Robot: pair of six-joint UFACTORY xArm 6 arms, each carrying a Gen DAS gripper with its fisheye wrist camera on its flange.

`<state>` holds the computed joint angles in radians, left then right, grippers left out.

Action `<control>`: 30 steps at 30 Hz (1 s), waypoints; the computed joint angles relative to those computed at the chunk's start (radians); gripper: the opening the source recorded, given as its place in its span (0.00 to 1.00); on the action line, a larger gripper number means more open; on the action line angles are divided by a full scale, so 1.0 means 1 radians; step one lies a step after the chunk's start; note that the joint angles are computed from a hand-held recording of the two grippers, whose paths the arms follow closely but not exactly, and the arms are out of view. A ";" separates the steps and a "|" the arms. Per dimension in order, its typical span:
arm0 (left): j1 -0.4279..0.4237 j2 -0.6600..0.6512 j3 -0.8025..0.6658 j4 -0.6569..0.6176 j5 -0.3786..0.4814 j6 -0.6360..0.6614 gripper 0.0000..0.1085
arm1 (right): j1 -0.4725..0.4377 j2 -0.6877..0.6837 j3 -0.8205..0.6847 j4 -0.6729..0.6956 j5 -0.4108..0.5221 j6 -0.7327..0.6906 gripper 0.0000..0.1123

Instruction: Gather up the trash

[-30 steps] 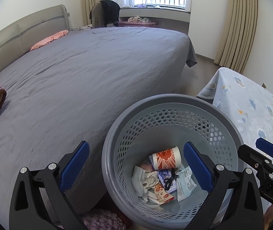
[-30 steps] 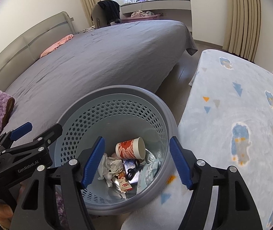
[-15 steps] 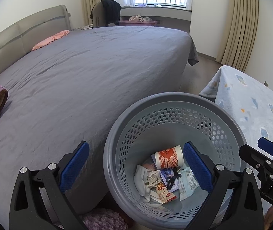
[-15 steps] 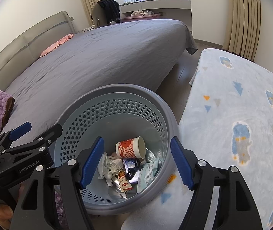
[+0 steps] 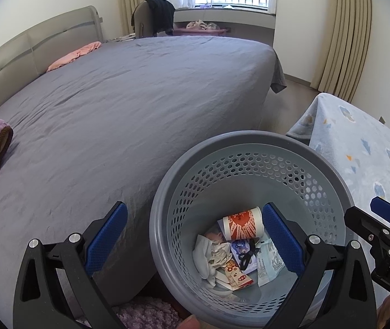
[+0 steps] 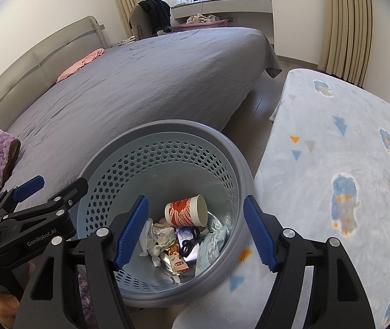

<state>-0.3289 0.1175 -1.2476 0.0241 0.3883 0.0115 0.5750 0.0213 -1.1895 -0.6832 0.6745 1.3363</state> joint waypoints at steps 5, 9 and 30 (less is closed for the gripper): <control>0.004 -0.003 0.003 -0.014 -0.003 0.010 0.89 | 0.000 0.000 0.000 0.002 0.000 -0.002 0.61; 0.004 -0.007 0.008 -0.005 -0.005 0.003 0.89 | 0.000 0.000 0.000 0.001 0.000 0.000 0.61; 0.003 -0.004 0.003 0.005 0.001 0.005 0.89 | 0.001 0.001 0.000 -0.001 -0.003 0.001 0.61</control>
